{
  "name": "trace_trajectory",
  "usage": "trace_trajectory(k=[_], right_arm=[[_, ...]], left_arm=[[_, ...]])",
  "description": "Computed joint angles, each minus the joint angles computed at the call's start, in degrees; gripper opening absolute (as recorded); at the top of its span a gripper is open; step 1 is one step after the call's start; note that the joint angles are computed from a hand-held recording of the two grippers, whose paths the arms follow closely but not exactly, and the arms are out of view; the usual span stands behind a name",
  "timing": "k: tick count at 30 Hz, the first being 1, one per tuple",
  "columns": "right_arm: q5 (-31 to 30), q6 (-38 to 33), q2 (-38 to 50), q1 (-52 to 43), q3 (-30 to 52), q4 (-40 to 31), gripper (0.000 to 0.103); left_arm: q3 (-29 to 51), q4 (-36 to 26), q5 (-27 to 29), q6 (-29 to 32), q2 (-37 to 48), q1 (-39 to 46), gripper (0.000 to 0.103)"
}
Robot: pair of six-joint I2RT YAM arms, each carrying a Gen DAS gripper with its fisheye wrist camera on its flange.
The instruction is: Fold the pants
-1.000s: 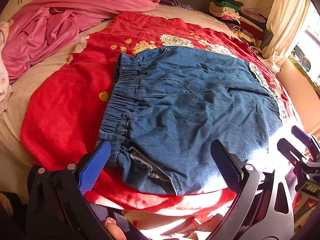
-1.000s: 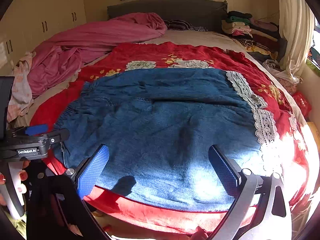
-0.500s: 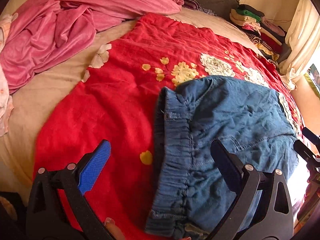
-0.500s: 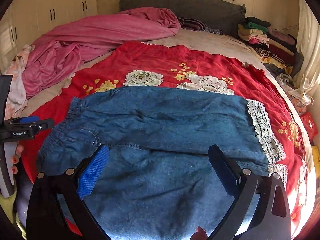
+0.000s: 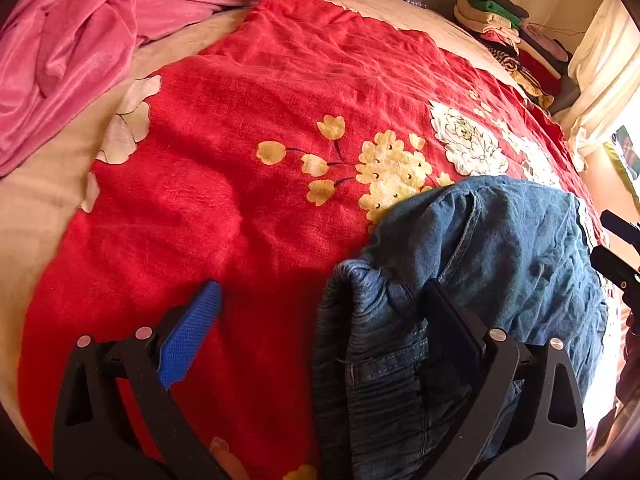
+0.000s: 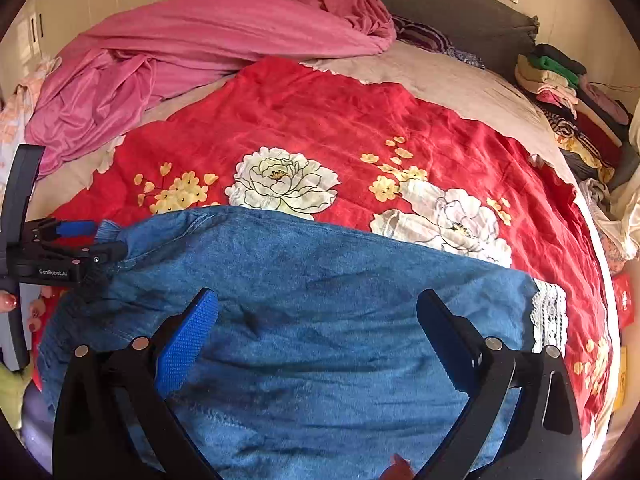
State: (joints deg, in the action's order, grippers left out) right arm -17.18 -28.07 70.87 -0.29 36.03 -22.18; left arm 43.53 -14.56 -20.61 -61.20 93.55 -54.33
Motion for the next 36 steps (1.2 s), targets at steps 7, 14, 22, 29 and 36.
trace_trajectory(k=[7, 14, 22, 29, 36], right_arm=[[3.07, -2.12, 12.60, 6.09, 7.11, 2.46, 0.099], [5.50, -7.30, 20.39, 10.05, 11.79, 4.93, 0.099], [7.38, -14.66, 21.30, 16.29, 8.71, 8.86, 0.072], [0.28, -13.26, 14.36, 13.94, 4.20, 6.31, 0.017], [-12.08, -10.52, -3.04, 4.61, -1.15, -2.26, 0.013]], left_arm=[[-6.70, 11.92, 0.35, 0.97, -3.94, -0.35, 0.031], [-10.30, 14.09, -7.89, 0.98, -9.99, -4.92, 0.029], [-8.06, 9.72, -14.62, 2.49, -10.49, -7.86, 0.029], [-1.75, -0.59, -22.91, 1.33, -5.69, -11.56, 0.030], [4.08, -12.71, -31.85, -4.48, -4.34, -18.01, 0.033]])
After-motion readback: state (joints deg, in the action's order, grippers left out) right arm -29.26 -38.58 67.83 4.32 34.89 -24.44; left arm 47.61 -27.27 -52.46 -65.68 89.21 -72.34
